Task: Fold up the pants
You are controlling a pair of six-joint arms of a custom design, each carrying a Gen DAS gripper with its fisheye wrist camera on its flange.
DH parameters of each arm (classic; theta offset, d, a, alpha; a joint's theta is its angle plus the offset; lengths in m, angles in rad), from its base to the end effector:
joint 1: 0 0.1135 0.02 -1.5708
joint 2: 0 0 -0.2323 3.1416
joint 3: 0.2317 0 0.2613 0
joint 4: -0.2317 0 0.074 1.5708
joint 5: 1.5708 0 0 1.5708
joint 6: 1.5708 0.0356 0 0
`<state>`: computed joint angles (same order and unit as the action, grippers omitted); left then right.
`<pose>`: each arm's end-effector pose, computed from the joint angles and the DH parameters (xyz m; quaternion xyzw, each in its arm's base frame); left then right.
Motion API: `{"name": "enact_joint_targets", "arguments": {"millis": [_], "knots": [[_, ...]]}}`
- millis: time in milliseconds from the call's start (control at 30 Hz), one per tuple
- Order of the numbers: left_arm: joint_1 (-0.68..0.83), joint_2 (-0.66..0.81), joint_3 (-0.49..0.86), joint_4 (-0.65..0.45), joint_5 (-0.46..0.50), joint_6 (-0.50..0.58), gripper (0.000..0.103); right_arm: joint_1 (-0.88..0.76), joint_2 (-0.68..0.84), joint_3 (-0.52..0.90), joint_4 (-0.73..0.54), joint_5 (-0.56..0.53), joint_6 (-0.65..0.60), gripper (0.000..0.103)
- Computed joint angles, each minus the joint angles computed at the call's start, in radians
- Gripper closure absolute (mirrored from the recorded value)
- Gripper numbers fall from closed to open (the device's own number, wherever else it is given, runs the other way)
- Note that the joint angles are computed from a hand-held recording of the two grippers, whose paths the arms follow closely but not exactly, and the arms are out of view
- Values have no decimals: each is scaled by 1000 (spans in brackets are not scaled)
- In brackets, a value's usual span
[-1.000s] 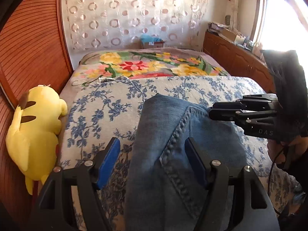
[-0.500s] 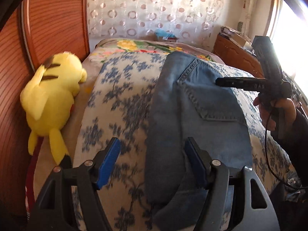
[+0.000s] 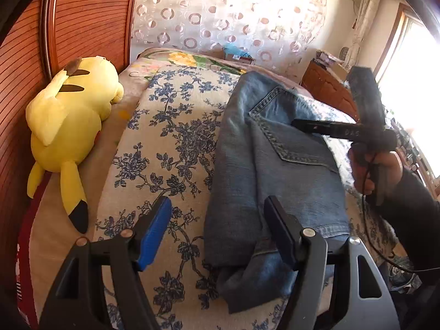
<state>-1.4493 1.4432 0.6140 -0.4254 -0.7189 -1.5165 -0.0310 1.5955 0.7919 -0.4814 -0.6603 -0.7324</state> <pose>0.0521 -0.2332 0.1011 -0.0864 0.9220 -0.1163 0.3590 0.2748 0.0133 0.1063 -0.3650 0.8635 0.2476 0.2446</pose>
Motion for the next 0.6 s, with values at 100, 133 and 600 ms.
{"name": "enact_joint_targets", "arguments": {"millis": [100, 133, 600], "knots": [[-24, -28, -11, 9, -12, -13, 34, -2, 11, 8, -4, -2, 0, 32], [-24, -28, -15, 25, -4, -7, 34, -5, 14, 11, -8, -4, -4, 32], [47, 97, -57, 350, 85, 127, 44, -2, 25, 18, -29, -28, -17, 49]]}}
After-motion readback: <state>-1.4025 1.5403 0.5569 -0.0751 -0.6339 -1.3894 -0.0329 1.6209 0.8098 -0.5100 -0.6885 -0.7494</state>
